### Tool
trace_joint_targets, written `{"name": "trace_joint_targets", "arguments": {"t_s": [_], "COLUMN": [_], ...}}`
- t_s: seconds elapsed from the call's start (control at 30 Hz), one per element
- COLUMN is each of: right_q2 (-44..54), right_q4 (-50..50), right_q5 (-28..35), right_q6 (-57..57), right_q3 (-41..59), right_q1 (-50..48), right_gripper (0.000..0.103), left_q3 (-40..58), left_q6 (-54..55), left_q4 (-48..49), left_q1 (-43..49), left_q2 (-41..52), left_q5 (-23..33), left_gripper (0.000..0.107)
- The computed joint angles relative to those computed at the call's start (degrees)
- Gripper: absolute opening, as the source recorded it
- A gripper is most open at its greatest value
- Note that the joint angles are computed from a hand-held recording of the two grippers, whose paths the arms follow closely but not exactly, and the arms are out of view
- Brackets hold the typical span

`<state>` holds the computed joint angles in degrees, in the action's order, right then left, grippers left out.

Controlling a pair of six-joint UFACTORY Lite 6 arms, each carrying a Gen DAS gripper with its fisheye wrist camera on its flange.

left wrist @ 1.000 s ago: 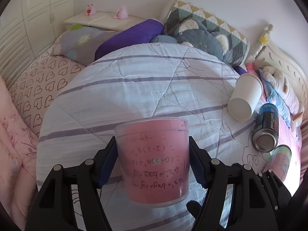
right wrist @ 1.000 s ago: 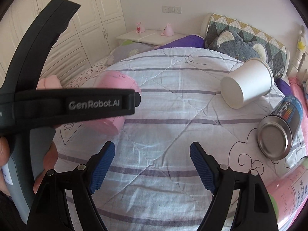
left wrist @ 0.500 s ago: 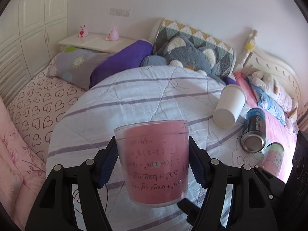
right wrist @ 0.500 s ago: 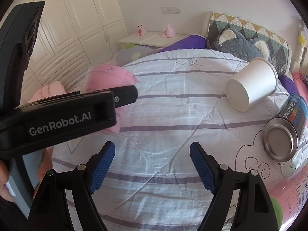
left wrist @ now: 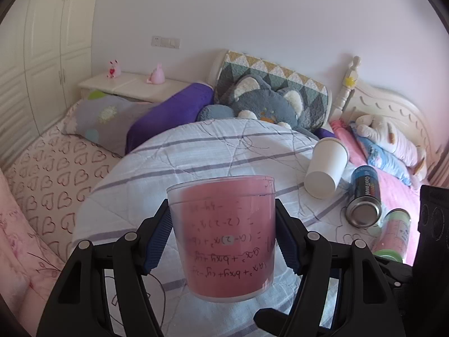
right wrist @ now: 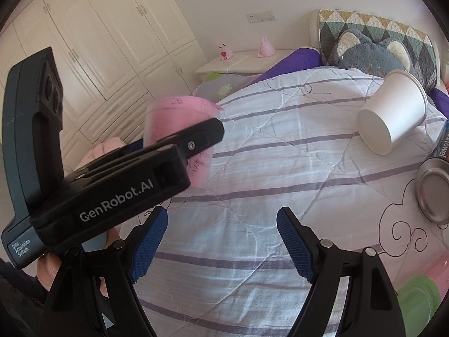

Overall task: Flip cup upright
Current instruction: 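Rotate the pink cup with the left gripper until its opening faces up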

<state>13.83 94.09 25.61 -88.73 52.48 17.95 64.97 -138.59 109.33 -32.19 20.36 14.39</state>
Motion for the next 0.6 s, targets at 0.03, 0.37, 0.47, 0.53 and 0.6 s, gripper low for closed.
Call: {"name": "trace_joint_targets", "arguments": {"t_s": [0.03, 0.37, 0.47, 0.53, 0.6], "right_q2": [0.2, 1.7, 3.0, 3.6, 4.5], "right_q4": [0.6, 7.0, 7.2, 7.2, 7.3], "right_q5": [1.1, 9.2, 7.5, 6.7, 6.0], "right_q6": [-0.7, -8.9, -8.2, -8.1, -7.8], "right_q3": [0.0, 0.4, 2.0, 2.7, 3.3], "right_q1": [-0.2, -1.1, -0.5, -0.3, -0.4], "right_gripper": [0.082, 0.082, 0.082, 0.082, 0.083], "left_q3": [-0.4, -2.8, -3.1, -3.3, -3.4], "left_q6": [-2.7, -20.4, -19.6, -22.5, -21.9], "left_q4": [2.6, 19.0, 18.8, 21.6, 21.1], "left_q1": [0.4, 1.2, 1.0, 1.1, 1.0], "left_q2": [-0.2, -2.1, -2.4, -2.5, -2.4], "left_q5": [-0.6, -0.9, -0.3, -0.5, 0.0], "left_gripper": [0.069, 0.07, 0.07, 0.07, 0.07]}}
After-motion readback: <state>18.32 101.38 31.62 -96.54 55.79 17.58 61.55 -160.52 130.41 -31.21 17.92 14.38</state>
